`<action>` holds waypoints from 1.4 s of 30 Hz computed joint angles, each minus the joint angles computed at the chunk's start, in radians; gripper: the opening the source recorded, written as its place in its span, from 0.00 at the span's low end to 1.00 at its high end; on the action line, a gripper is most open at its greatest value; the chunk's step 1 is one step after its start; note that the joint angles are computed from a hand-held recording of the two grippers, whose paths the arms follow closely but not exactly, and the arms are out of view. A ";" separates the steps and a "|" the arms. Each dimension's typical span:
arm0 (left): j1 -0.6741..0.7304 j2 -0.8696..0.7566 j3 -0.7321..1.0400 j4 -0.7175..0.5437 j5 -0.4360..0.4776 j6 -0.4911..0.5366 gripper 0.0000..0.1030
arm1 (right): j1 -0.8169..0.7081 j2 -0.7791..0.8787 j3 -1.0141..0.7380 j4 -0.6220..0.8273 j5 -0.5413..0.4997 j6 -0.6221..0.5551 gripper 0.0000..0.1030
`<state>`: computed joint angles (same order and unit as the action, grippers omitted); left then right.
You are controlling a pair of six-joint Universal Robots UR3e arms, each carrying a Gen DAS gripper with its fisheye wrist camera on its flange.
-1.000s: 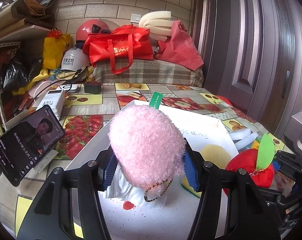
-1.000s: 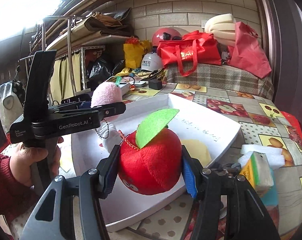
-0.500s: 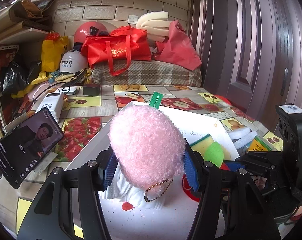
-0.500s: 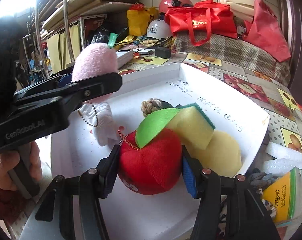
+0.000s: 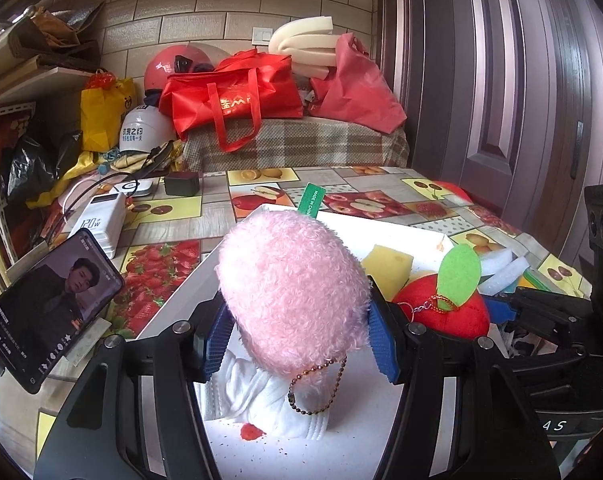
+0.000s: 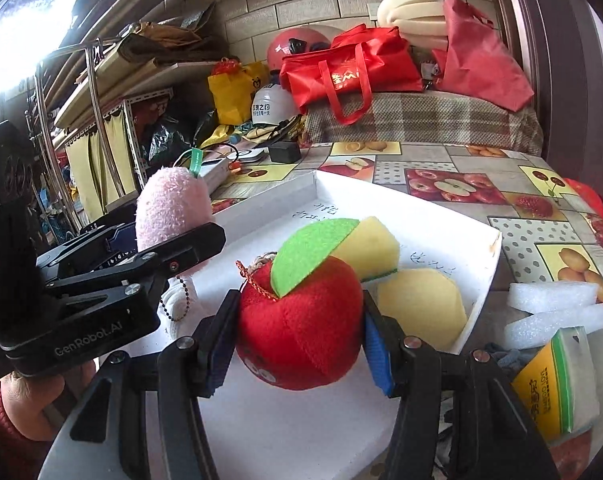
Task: Organize soft objects
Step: 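Carry the pink ball and apple plush into the tray and open both tools, then grasp the cow-print plush with the left tool while the right tool grasps the white tissue packet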
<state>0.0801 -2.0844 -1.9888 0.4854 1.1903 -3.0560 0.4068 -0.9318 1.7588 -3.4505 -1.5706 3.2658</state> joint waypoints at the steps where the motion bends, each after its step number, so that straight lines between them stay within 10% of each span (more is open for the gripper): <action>1: 0.001 -0.001 0.001 0.003 0.005 -0.009 0.58 | -0.007 0.000 0.000 0.002 0.008 0.004 0.55; 7: 0.009 -0.002 0.004 -0.003 0.021 -0.038 0.69 | -0.028 -0.004 0.003 0.023 0.032 0.029 0.64; 9: 0.013 -0.003 -0.006 0.022 0.030 -0.052 0.91 | -0.023 -0.003 -0.007 0.044 0.025 0.027 0.85; 11: 0.022 -0.006 -0.027 0.072 0.026 -0.071 0.99 | -0.014 -0.002 -0.005 0.035 0.004 0.024 0.86; 28: 0.070 -0.027 -0.086 0.253 0.031 -0.190 1.00 | 0.040 0.072 -0.145 0.136 -0.049 0.155 1.00; 42: 0.037 -0.023 -0.124 0.326 0.037 -0.149 1.00 | 0.067 -0.023 0.170 -0.287 -0.146 0.085 1.00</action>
<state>0.1174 -2.1074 -2.1128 0.8115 1.2269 -3.2050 0.4741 -0.9552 1.9292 -3.7379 -1.7169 3.3512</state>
